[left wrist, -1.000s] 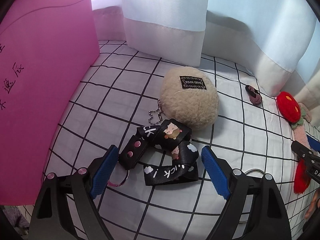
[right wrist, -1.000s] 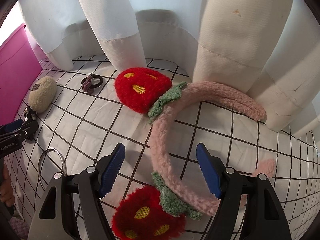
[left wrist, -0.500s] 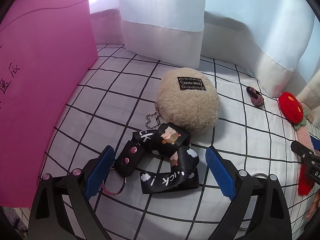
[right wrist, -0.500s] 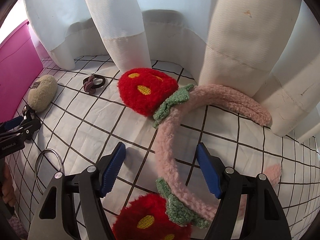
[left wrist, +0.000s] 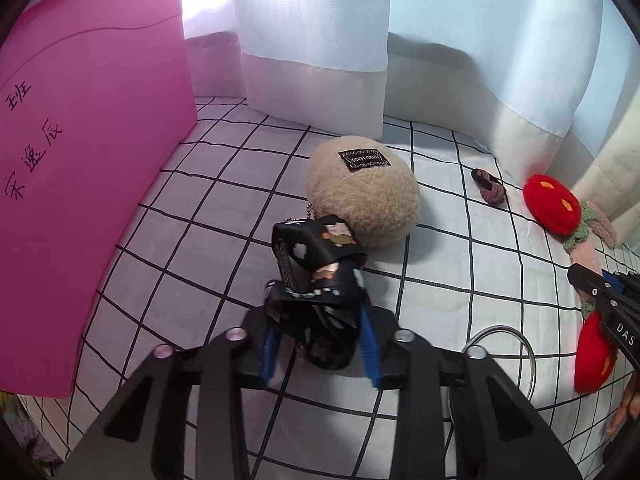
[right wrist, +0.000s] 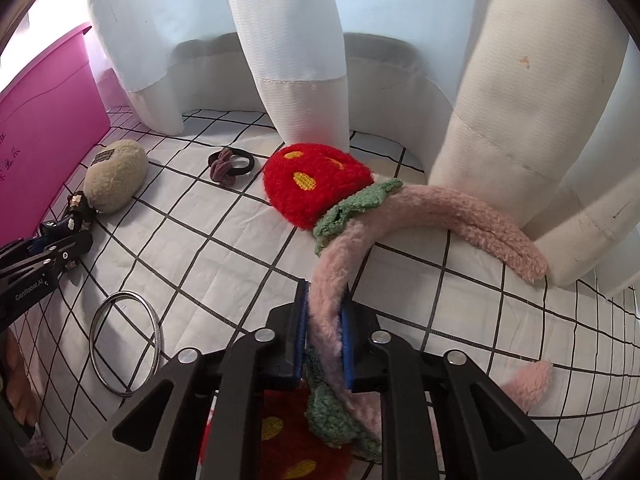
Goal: Organize jewelry
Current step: 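Close the left tool on the black strap while the right tool grips the headband, then carry the black strap and strawberry headband over the pink tub with both tools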
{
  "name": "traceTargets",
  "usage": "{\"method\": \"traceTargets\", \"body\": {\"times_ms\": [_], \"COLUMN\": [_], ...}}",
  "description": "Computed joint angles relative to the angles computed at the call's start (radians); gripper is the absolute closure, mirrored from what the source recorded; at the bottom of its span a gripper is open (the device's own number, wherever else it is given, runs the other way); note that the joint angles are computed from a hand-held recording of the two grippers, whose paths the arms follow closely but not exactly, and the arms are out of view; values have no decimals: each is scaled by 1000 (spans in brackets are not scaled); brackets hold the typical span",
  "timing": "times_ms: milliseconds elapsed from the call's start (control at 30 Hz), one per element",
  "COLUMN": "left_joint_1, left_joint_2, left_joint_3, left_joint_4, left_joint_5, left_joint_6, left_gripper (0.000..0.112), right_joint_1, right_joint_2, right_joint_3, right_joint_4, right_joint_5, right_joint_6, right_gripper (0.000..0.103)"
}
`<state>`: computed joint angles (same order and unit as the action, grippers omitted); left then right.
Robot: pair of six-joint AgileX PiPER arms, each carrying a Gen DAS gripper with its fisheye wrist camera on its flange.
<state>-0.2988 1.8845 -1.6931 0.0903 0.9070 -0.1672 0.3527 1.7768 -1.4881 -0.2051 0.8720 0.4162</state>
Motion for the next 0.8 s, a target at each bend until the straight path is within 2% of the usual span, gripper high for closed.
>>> {"method": "traceTargets", "body": {"times_ms": [100,467,800], "left_joint_1": [8,6,-39], "left_joint_2": [-9,-107,-228], "left_joint_3": [7,71,58], "left_joint_4": [-17,-51,-41], "left_joint_5": [6,34,99], "left_joint_6": [8,-3,-45], "left_gripper": [95,96,96], "right_joint_1": [-10,-34,-19], "right_joint_2": [-16,-158,-299], "right_joint_3": [15,93,79], "right_joint_4": [29,95,88], "right_joint_5": [-10,-14,83], "right_joint_6": [-11,-31,-66], "right_gripper": [92,92,92]}}
